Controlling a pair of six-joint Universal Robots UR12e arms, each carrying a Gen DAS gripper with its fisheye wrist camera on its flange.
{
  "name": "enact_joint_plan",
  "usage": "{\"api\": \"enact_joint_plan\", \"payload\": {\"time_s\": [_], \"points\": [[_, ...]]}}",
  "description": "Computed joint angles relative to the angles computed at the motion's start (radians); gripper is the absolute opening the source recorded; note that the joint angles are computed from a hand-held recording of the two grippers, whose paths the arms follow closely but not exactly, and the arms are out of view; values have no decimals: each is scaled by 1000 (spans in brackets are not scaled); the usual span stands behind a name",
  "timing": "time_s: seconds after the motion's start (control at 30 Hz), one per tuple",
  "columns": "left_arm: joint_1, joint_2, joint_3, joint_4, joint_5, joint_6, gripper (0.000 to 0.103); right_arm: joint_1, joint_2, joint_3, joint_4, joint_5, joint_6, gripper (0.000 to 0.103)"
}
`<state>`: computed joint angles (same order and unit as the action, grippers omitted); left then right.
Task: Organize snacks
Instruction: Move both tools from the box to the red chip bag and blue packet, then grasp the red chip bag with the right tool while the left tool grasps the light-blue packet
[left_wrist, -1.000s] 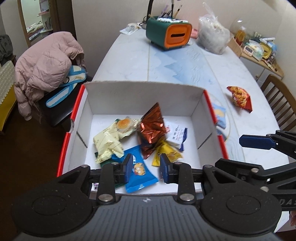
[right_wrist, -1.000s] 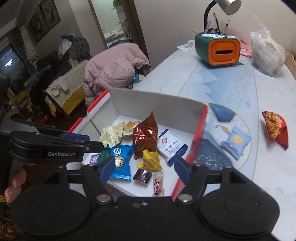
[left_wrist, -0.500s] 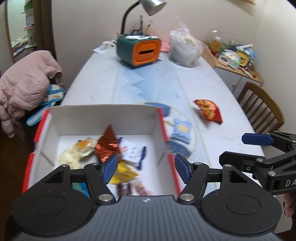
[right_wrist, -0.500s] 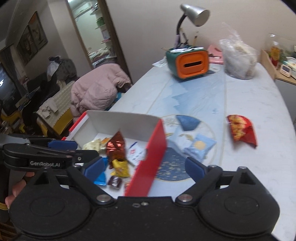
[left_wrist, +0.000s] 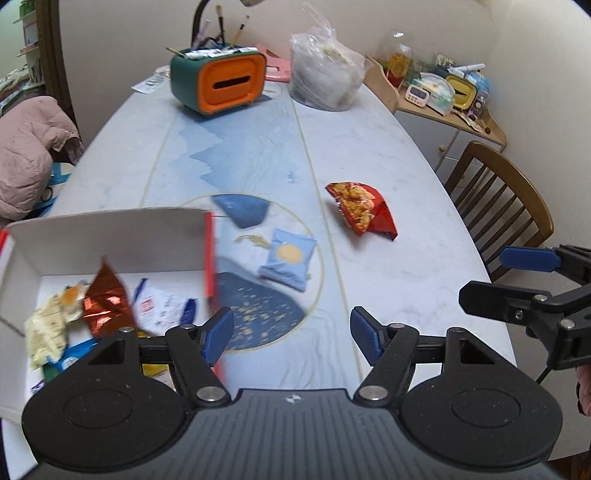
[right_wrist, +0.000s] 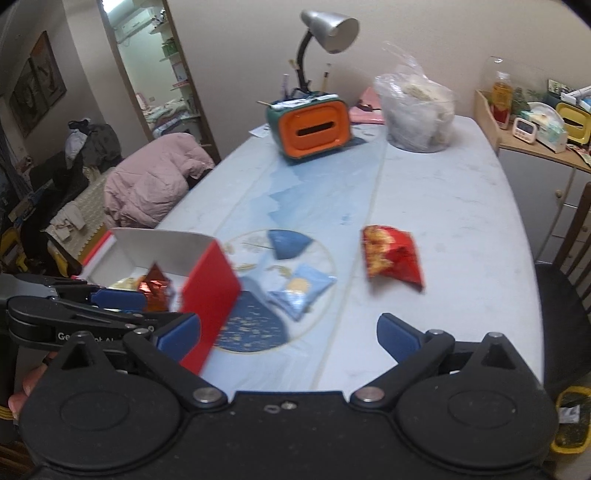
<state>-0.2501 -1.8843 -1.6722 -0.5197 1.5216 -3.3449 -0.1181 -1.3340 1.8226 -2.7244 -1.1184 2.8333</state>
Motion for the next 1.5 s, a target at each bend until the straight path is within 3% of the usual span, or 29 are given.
{"api": "enact_joint_plan", "payload": {"time_s": [0.4, 0.93, 1.2, 1.5], "points": [[-37, -145, 208, -175, 24, -43, 69, -38, 112, -159, 124, -54, -44, 103], [-19, -312, 428, -407, 49, -40, 69, -9, 283, -367, 240, -95, -40, 103], [-9, -357, 472, -464, 32, -29, 69, 13, 354, -449, 296, -128, -19, 103], [-8, -372, 470, -470, 36, -22, 69, 27, 403, -500, 341, -145, 8, 102]]}}
